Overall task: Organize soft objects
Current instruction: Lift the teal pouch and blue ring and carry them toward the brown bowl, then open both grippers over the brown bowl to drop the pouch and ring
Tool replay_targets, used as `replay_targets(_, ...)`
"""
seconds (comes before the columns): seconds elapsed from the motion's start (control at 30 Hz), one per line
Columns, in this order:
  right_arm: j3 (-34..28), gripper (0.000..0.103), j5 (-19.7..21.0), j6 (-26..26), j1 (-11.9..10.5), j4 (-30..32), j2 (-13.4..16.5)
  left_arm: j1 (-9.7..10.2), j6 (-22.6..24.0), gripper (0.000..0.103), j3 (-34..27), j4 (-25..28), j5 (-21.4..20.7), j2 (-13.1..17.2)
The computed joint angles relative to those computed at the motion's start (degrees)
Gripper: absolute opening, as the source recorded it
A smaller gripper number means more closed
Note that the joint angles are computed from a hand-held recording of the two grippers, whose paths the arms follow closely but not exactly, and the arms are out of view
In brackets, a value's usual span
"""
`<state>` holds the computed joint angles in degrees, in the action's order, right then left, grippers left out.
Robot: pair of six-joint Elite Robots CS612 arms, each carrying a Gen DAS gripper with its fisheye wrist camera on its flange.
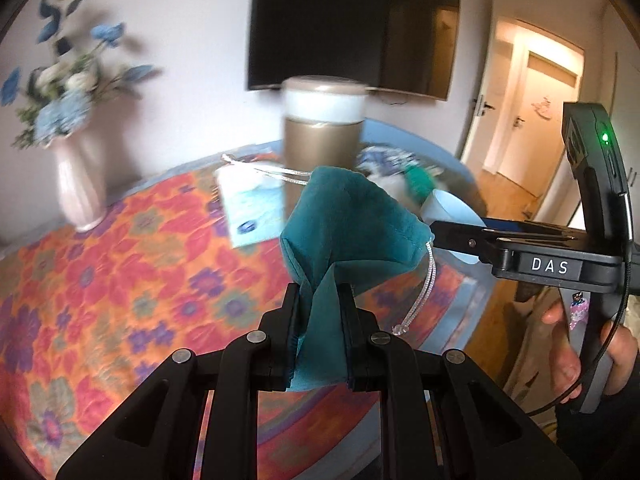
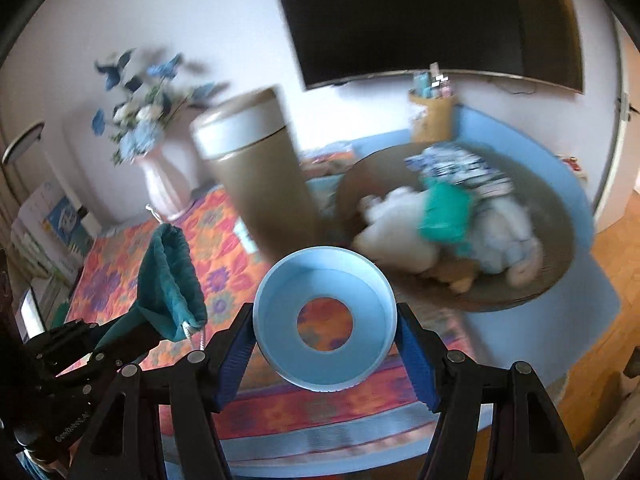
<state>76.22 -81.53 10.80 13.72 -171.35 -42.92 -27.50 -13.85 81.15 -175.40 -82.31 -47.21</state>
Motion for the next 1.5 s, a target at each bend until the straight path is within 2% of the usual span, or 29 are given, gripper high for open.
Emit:
replay_targets(0.3, 1.75, 0.066, -2.98, 6.58, -4.16, -4.22, -1.89, -1.22, 4.3, 0.014, -11.25, 3.69, -3.5, 4.95)
replay_targets(0.47, -2.22, 0.067, -3.25, 9.89, -6.03, -2.94, -0.56, -2.25, 6.31, 0.014, -18.92, 6.95, -2.53, 8.75)
replay_targets(0.6, -7.1, 0.067, -2.99, 12.04, -7.02, 0.07, 1.75, -2.8, 4.35, 0.014, -27.18, 11.69, 0.65, 12.84)
replay_targets(0.87, -15.57, 0.067, -3.18, 16.06, -8.24, 7.89, 6.65, -3.15, 0.42, 0.015, -48.28, 28.88, 8.4, 23.21)
replay_targets(0.97, -18.69, 0.067, -2.14, 17.1, -8.75, 11.05, 8.52, -2.78, -0.6, 0.016, -56.88, 36.84, 7.83, 27.36)
replay_targets(1.0, -19.86, 0.067, -0.94, 17.54, -9.03, 12.41, 9.21, -2.58, -0.88, 0.019, -59.01, 38.8, 7.03, 28.44)
replay_targets(1.03, -20.63, 0.067, 0.02, 17.83, -9.24, 13.2, 9.7, -2.4, -0.94, 0.031, -60.16, 40.15, 6.51, 29.02)
replay_targets(1.07, -21.28, 0.067, 1.09, 18.07, -9.46, 13.93, 10.12, -2.28, -1.14, 0.038, -61.43, 41.71, 6.1, 29.63)
replay_targets(1.13, -21.86, 0.069, 1.43, 17.83, -9.65, 15.26, 10.43, -2.05, -1.07, 0.044, -60.6, 41.78, 4.97, 29.25)
replay_targets(1.2, -21.23, 0.069, 1.43, 17.28, -9.71, 15.33, 10.08, -2.25, -0.22, 0.067, -57.74, 39.37, 4.72, 28.0)
replay_targets(1.23, -20.58, 0.069, 1.72, 17.15, -9.77, 14.46, 9.81, -2.47, 0.99, 0.083, -55.12, 36.08, 5.04, 26.91)
replay_targets(1.27, -19.76, 0.071, 2.08, 16.97, -9.83, 13.5, 9.45, -2.67, 1.76, 0.086, -53.51, 33.87, 5.37, 26.23)
replay_targets(1.37, -17.03, 0.071, 2.46, 16.64, -9.89, 11.47, 7.91, -3.37, 4.63, 0.087, -48.35, 28.68, 6.02, 23.72)
replay_targets(1.5, -11.92, 0.072, 2.89, 16.7, -9.82, 6.71, 4.98, -4.26, 6.67, 0.087, -38.38, 21.7, 5.7, 18.47)
